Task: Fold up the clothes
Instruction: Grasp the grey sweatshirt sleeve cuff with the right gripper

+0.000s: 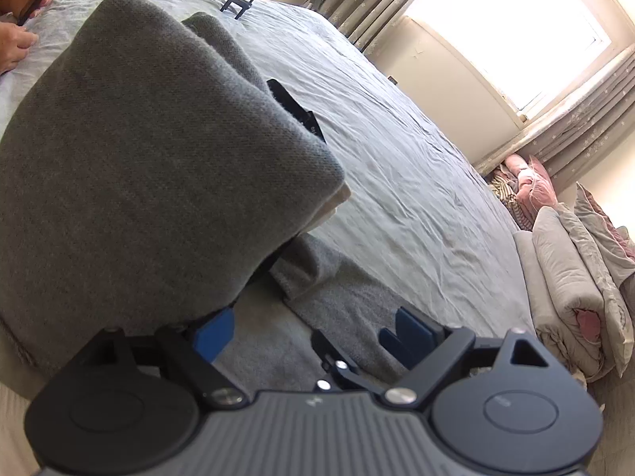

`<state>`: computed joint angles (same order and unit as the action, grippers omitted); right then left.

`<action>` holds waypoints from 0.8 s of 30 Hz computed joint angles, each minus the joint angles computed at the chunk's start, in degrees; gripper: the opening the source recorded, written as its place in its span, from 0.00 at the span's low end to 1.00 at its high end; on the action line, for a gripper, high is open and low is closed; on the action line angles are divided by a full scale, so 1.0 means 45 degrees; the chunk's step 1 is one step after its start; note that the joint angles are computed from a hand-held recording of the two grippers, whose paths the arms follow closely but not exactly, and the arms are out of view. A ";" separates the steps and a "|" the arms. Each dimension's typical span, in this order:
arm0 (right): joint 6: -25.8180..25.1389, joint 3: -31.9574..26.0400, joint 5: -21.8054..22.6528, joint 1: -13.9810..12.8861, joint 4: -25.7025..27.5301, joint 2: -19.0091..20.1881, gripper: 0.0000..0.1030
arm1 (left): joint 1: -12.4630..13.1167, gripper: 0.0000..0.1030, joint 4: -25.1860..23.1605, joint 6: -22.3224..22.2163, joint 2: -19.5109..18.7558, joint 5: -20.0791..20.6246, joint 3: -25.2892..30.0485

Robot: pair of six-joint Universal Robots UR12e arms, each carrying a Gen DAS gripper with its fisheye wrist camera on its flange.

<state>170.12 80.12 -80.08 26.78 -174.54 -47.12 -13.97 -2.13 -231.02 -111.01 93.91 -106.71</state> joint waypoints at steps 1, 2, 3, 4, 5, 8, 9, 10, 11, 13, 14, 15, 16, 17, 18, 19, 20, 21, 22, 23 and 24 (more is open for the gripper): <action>0.0007 -0.0196 0.0206 0.0030 0.0172 0.0120 0.62 | 0.0034 0.87 0.0069 -0.0064 -0.0017 -0.0092 -0.0007; -0.0051 -0.0338 0.0254 0.0072 0.0185 0.0226 0.61 | 0.0064 0.87 0.0105 -0.0084 -0.0041 -0.0170 0.0002; -0.0132 -0.0456 0.0244 0.0119 0.0138 0.0325 0.59 | 0.0096 0.87 0.0114 -0.0138 -0.0066 -0.0258 0.0015; -0.0214 -0.0582 0.0235 0.0165 0.0094 0.0428 0.55 | 0.0135 0.87 0.0147 -0.0254 -0.0089 -0.0365 0.0016; -0.0296 -0.0707 0.0226 0.0210 0.0051 0.0529 0.53 | 0.0182 0.87 0.0217 -0.0442 -0.0108 -0.0487 0.0003; -0.0347 -0.1046 0.0133 0.0323 -0.0063 0.0798 0.30 | 0.0308 0.87 0.0479 -0.0897 -0.0130 -0.0797 -0.0066; -0.0002 -0.1056 0.0001 0.0323 -0.0149 0.0811 0.08 | 0.0324 0.87 0.0522 -0.0879 -0.0136 -0.0860 -0.0079; 0.0399 -0.1042 -0.0145 0.0318 -0.0252 0.0808 0.08 | 0.0332 0.87 0.0541 -0.0853 -0.0151 -0.0900 -0.0077; 0.0867 -0.0894 -0.0216 0.0265 -0.0603 0.0745 0.07 | 0.0330 0.87 0.0527 -0.0831 -0.0166 -0.0914 -0.0060; 0.1852 -0.0523 -0.0327 0.0122 -0.1473 0.0583 0.07 | 0.0295 0.87 0.0457 -0.0796 -0.0187 -0.0853 -0.0013; 0.2344 -0.0352 -0.0402 0.0052 -0.1891 0.0508 0.07 | 0.0277 0.87 0.0434 -0.0764 -0.0200 -0.0817 0.0008; 0.3124 -0.0073 -0.0452 -0.0085 -0.2391 0.0360 0.07 | 0.0260 0.87 0.0413 -0.0719 -0.0211 -0.0793 0.0033; 0.3969 0.0249 -0.0537 -0.0254 -0.2877 0.0176 0.07 | 0.0250 0.87 0.0410 -0.0674 -0.0225 -0.0786 0.0052; 0.4715 0.0572 -0.0691 -0.0423 -0.3376 -0.0006 0.07 | 0.0246 0.87 0.0429 -0.0627 -0.0240 -0.0798 0.0066; 0.5428 0.0880 -0.0878 -0.0594 -0.3860 -0.0181 0.07 | 0.0236 0.87 0.0448 -0.0567 -0.0255 -0.0798 0.0083; 0.6265 0.1266 -0.1130 -0.0798 -0.4362 -0.0401 0.07 | 0.0220 0.87 0.0465 -0.0493 -0.0272 -0.0783 0.0102; 0.7145 0.1662 -0.1417 -0.1018 -0.4830 -0.0635 0.07 | 0.0198 0.87 0.0461 -0.0387 -0.0293 -0.0754 0.0135; 0.8012 0.2129 -0.1696 -0.1232 -0.5279 -0.0894 0.07 | 0.0167 0.87 0.0417 -0.0218 -0.0314 -0.0704 0.0181; 0.8938 0.2648 -0.2069 -0.1436 -0.5711 -0.1160 0.07 | 0.0133 0.87 0.0355 -0.0018 -0.0328 -0.0646 0.0227; 0.9578 0.3115 -0.2482 -0.1580 -0.5916 -0.1393 0.07 | 0.0091 0.87 0.0284 0.0235 -0.0344 -0.0571 0.0286; 1.0101 0.3546 -0.2890 -0.1705 -0.6031 -0.1608 0.07 | 0.0041 0.87 0.0235 0.0510 -0.0365 -0.0496 0.0352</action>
<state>215.58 96.08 -93.08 19.11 -201.68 -54.35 -13.78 -1.07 -228.73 -112.66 91.67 -105.13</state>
